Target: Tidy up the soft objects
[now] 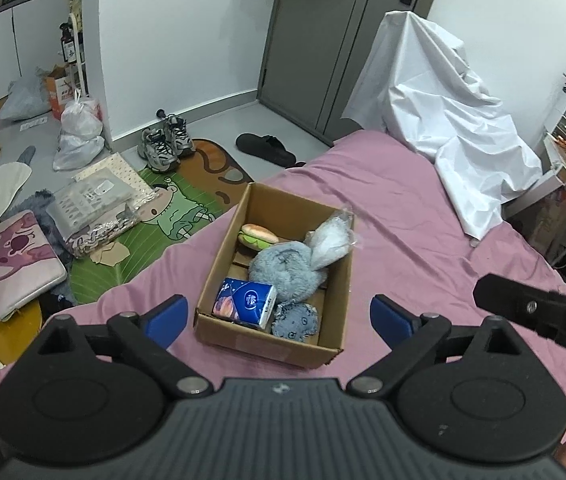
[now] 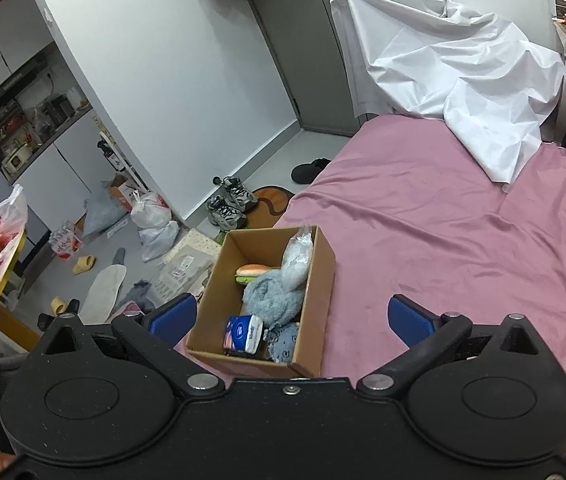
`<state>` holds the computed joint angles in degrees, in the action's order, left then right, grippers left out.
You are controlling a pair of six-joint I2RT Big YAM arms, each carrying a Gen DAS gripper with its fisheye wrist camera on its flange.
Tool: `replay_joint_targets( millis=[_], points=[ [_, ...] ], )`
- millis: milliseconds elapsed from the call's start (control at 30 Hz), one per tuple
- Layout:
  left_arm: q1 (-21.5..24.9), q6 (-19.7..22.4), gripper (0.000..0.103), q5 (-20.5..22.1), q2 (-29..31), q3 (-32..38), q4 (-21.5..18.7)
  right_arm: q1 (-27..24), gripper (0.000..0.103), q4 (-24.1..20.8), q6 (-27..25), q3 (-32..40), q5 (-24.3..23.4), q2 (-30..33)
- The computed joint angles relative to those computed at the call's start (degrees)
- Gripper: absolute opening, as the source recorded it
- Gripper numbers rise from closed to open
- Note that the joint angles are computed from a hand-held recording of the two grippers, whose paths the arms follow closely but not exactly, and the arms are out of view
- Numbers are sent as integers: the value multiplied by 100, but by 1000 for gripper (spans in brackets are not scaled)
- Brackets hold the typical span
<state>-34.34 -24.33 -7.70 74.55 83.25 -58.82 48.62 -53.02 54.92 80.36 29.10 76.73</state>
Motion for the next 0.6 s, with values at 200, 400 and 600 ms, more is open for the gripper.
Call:
replay_joint_targets(
  millis=[200,400,600],
  points=[
    [-50,144,97,25,-199,-19,-117,133,103,-61,50,-158,-5,-257],
    [-49,210,98,115,-442,-110,-213,308,103,-268,6,-214,73,-421],
    [-150,313,98,95,-639,-193,-259,455,103,-415,112,-314,186,-567]
  ],
)
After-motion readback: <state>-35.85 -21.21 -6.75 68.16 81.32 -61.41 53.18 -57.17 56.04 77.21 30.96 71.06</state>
